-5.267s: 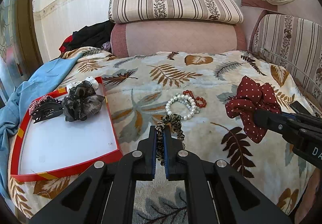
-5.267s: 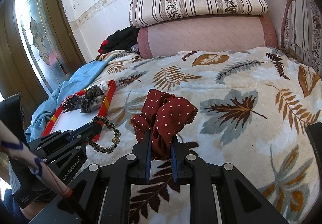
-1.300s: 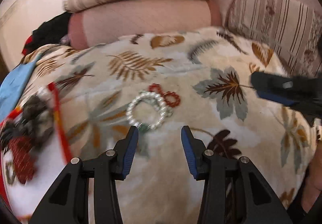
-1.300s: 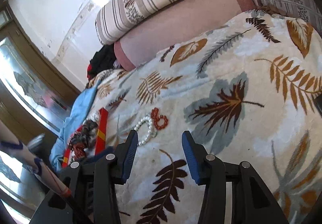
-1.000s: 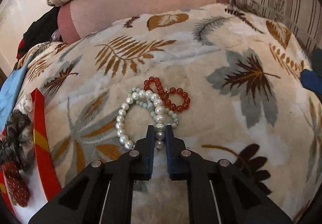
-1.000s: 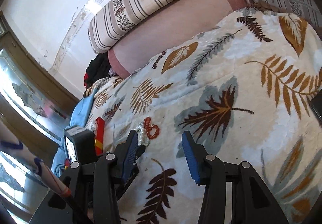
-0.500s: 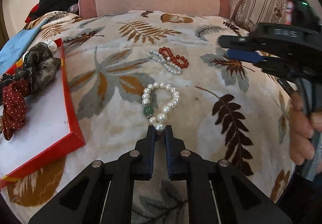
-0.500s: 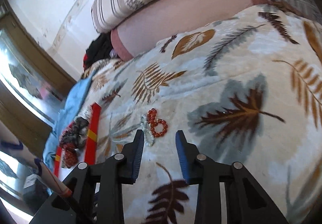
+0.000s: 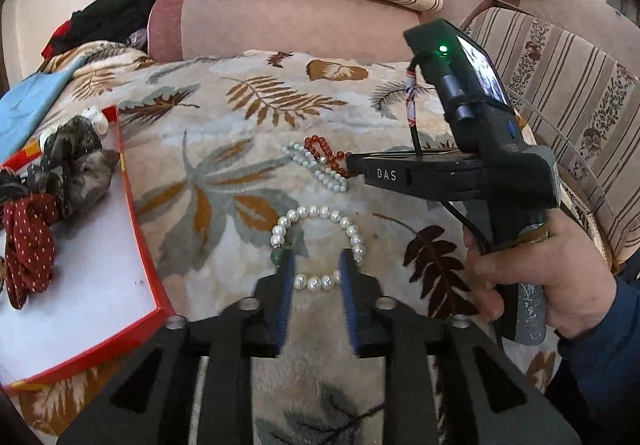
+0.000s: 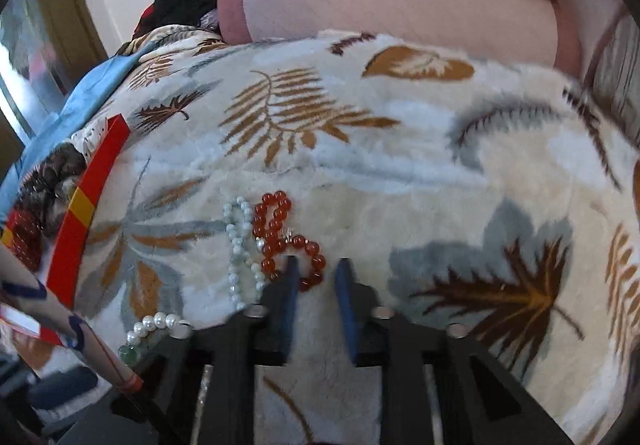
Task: Organize jewelry
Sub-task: 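Grasp the pearl bracelet with left tool while right tool grasps red bead bracelet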
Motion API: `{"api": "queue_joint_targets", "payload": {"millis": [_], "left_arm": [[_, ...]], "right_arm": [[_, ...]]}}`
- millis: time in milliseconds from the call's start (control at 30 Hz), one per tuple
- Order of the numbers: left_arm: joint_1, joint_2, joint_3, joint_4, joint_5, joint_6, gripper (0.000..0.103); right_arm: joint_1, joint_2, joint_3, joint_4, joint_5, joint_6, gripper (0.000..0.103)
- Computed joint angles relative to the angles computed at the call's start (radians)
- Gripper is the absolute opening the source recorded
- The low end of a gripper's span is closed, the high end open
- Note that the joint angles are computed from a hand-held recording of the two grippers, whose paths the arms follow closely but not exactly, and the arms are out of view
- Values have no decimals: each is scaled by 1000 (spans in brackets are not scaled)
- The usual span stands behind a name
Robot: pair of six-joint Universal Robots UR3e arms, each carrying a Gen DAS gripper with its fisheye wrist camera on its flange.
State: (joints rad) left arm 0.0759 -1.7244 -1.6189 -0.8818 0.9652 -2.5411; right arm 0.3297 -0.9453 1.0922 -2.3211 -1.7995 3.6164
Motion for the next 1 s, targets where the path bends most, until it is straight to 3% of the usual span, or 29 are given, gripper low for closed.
{"api": "queue_joint_targets", "payload": {"millis": [33, 100, 300, 400, 433, 500, 633, 833, 1000], "left_arm": [[-6, -4, 3, 4, 5, 4, 37], [-15, -11, 6, 1, 2, 16, 40], [-120, -88, 46, 57, 97, 43, 44], [-176, -154, 89, 93, 188, 19, 32], [-181, -163, 97, 103, 199, 7, 20], [-195, -187, 118, 141, 243, -44, 10], [-141, -188, 134, 125, 169, -102, 9], [-43, -171, 175, 64, 16, -166, 9], [-13, -152, 180, 62, -22, -185, 9]], "right_arm": [[12, 6, -18, 31, -51, 6, 3], [16, -9, -6, 68, -114, 33, 0], [-30, -197, 232, -60, -92, 118, 0], [-73, -284, 363, -198, 31, 123, 0], [-82, -295, 386, -228, 64, 127, 1], [-102, -293, 393, -247, 122, 110, 1], [-121, -249, 381, -288, 225, 100, 3], [-84, -171, 278, -271, 269, 27, 3], [-71, -47, 111, -159, 257, 26, 3]]}}
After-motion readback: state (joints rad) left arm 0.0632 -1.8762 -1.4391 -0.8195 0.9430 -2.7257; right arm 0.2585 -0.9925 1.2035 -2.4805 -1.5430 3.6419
